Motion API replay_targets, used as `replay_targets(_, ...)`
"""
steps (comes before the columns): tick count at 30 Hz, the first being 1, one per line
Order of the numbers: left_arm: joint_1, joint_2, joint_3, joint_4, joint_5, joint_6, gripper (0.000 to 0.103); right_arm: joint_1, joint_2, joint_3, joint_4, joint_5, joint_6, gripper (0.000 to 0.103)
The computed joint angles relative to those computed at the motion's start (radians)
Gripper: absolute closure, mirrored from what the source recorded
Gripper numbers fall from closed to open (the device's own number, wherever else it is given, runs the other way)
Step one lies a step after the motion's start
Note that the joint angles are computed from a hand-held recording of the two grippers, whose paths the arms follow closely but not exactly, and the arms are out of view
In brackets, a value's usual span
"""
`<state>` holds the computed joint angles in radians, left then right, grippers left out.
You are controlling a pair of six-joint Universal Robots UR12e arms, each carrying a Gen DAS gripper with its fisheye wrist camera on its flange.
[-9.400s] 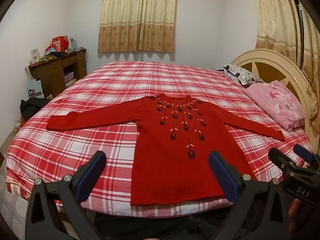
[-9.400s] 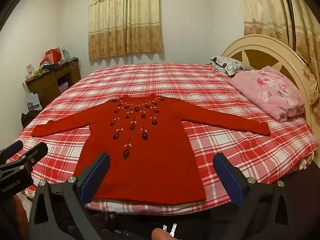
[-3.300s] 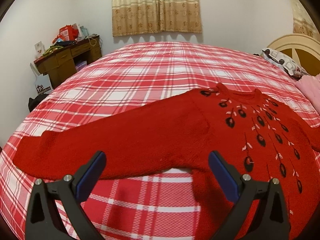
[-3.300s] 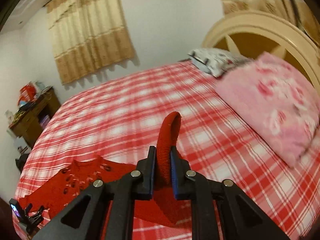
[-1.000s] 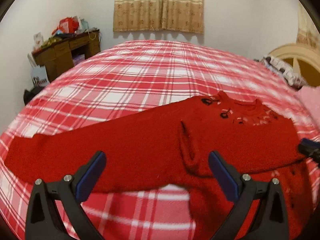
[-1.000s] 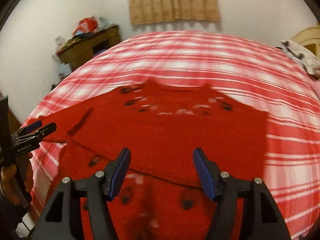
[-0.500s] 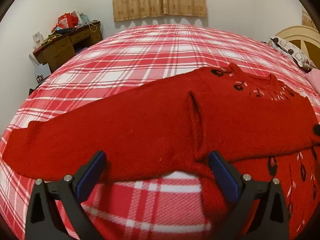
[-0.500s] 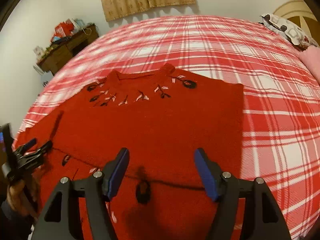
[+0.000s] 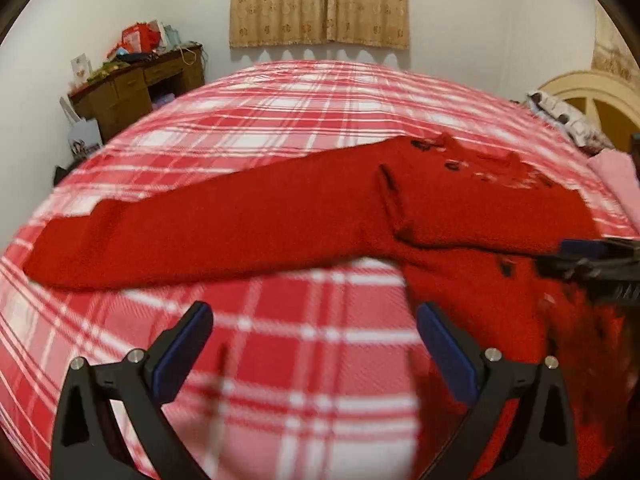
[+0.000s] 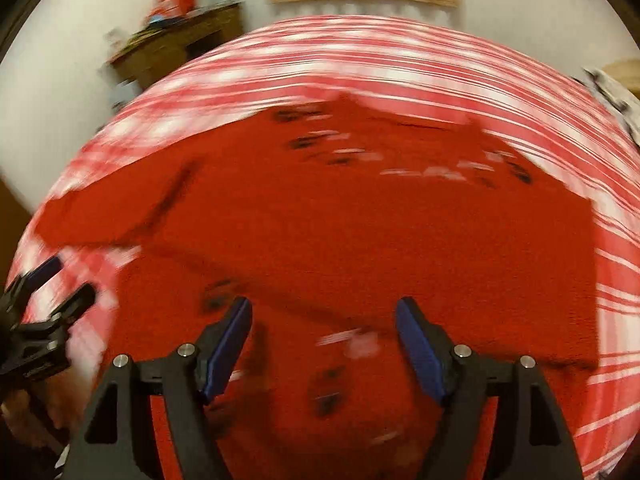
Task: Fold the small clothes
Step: 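Open the right tool to release the sleeve and withdraw it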
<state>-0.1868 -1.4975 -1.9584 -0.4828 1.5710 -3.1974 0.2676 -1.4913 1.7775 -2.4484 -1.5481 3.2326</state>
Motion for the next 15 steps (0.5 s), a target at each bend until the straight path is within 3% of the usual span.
replay_targets(4, -0.013, 0.034, -0.031, -0.019, -0.032, 0.030, 0.000, 0.027, -0.010, 0.017, -0.014, 0.022, -0.038, 0.028)
replay_targets(5, -0.026, 0.035, -0.036, -0.024, -0.003, 0.047, 0.000, 0.028, -0.015, 0.022, -0.012, 0.032, -0.035, 0.028)
replay_targets(8, -0.071, 0.020, -0.037, -0.045, 0.204, 0.061, 0.000, 0.038, -0.019, 0.029, -0.016, -0.002, -0.030, 0.028)
replay_targets(9, -0.071, 0.024, -0.046, -0.041, 0.240, 0.060, 0.000, 0.039, -0.018, 0.028, -0.017, -0.004, -0.032, 0.028)
replay_targets(12, -0.040, 0.061, -0.070, -0.075, 0.228, 0.029, 0.000, 0.045, -0.031, 0.037, -0.051, 0.018, -0.020, 0.028)
replay_targets(15, 0.001, 0.100, -0.093, -0.081, 0.163, 0.005, 0.000, 0.044, -0.036, 0.049, -0.094, 0.184, -0.058, 0.028)
